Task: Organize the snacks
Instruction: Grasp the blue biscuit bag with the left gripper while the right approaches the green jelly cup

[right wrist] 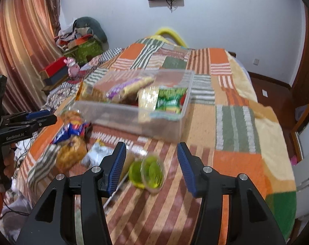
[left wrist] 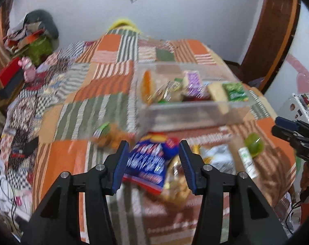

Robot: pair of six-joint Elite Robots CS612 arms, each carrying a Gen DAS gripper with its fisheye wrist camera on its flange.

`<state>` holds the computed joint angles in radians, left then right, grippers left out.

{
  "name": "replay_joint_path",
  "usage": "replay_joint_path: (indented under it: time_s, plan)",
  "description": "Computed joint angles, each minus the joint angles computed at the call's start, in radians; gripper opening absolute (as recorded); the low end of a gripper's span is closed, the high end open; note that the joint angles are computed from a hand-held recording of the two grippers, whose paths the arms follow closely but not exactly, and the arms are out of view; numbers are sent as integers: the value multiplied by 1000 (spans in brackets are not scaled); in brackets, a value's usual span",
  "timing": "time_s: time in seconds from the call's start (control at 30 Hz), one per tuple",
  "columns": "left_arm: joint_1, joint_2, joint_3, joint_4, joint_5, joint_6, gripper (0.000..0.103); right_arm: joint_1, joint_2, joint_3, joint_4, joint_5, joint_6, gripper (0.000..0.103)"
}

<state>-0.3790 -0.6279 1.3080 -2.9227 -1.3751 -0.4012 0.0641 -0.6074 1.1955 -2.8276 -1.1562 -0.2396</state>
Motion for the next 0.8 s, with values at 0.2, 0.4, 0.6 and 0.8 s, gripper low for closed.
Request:
replay_joint_path:
  time_s: [0.2,0.4,0.6,0.8]
  plan:
    - [12,10,6,38,-40,-33,51,1,1,12,41,2,4,51]
    - [18,51,-58,89,-66,-32,53,7,16,-5,101,-9,3,52]
    - [23,83,-93,91,-74,-51,67,10,37,-36,157,-14,3,58]
    - [27,102,-119,104,-79,-60,73,11,47,-46,152,-16,15,60]
